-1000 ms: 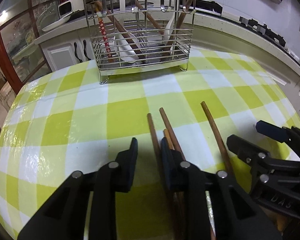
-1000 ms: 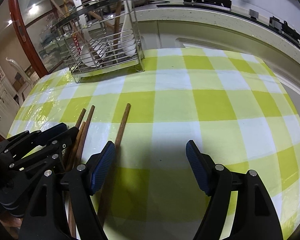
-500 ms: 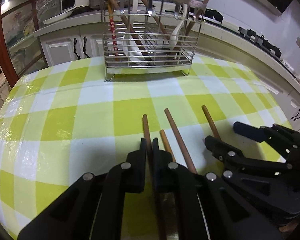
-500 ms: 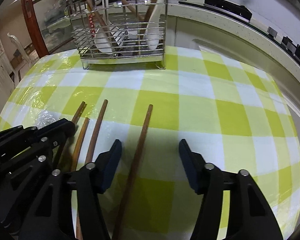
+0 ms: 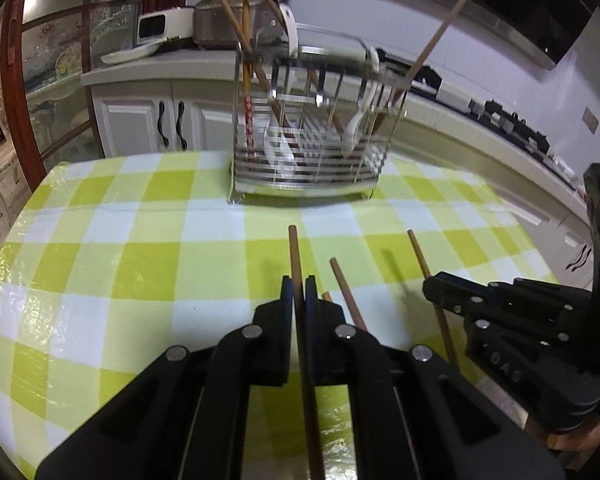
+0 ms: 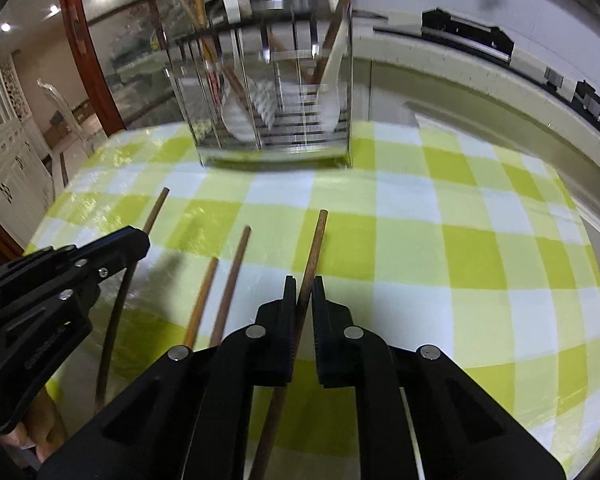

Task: Organize utensils
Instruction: 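Lift the chopsticks upright with both tools and carry them over the rack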

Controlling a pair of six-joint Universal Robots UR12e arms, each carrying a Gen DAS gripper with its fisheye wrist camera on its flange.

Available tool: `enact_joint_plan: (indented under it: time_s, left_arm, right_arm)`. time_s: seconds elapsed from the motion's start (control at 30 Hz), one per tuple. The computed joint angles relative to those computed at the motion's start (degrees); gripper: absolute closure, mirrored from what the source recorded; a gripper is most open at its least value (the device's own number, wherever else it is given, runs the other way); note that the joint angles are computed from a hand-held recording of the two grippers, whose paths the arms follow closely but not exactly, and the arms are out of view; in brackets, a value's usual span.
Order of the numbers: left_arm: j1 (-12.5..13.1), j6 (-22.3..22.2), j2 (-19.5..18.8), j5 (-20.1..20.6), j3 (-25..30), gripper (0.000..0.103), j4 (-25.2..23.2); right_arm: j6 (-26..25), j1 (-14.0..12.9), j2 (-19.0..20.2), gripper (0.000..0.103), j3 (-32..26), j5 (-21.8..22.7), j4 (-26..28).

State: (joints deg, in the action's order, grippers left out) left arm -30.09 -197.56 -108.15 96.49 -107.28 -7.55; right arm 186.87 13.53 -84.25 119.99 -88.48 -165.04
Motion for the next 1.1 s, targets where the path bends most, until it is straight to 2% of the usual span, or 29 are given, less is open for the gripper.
enact_joint_plan:
  time_s: [0.4,0.83,1.1]
  left_arm:
    - [-1.3,-0.2,2.3,4.1,-1.2,0.097,8.1]
    - [-3.2,1.0,4.7,8.2,-1.5,0.097,12.4]
    - [-3.9,1.4,5.5,9.4,-1.6,0.097,13.7]
  right_arm:
    - [0.6,-1.7,-5.0,0.095,1.6,2.3,-4.9]
    - [0.5,-2.0,-8.5,0.096,2.7,2.0,-7.8]
    - [0.5,-2.2,-10.0,0.096,3.1,1.7,-9.2]
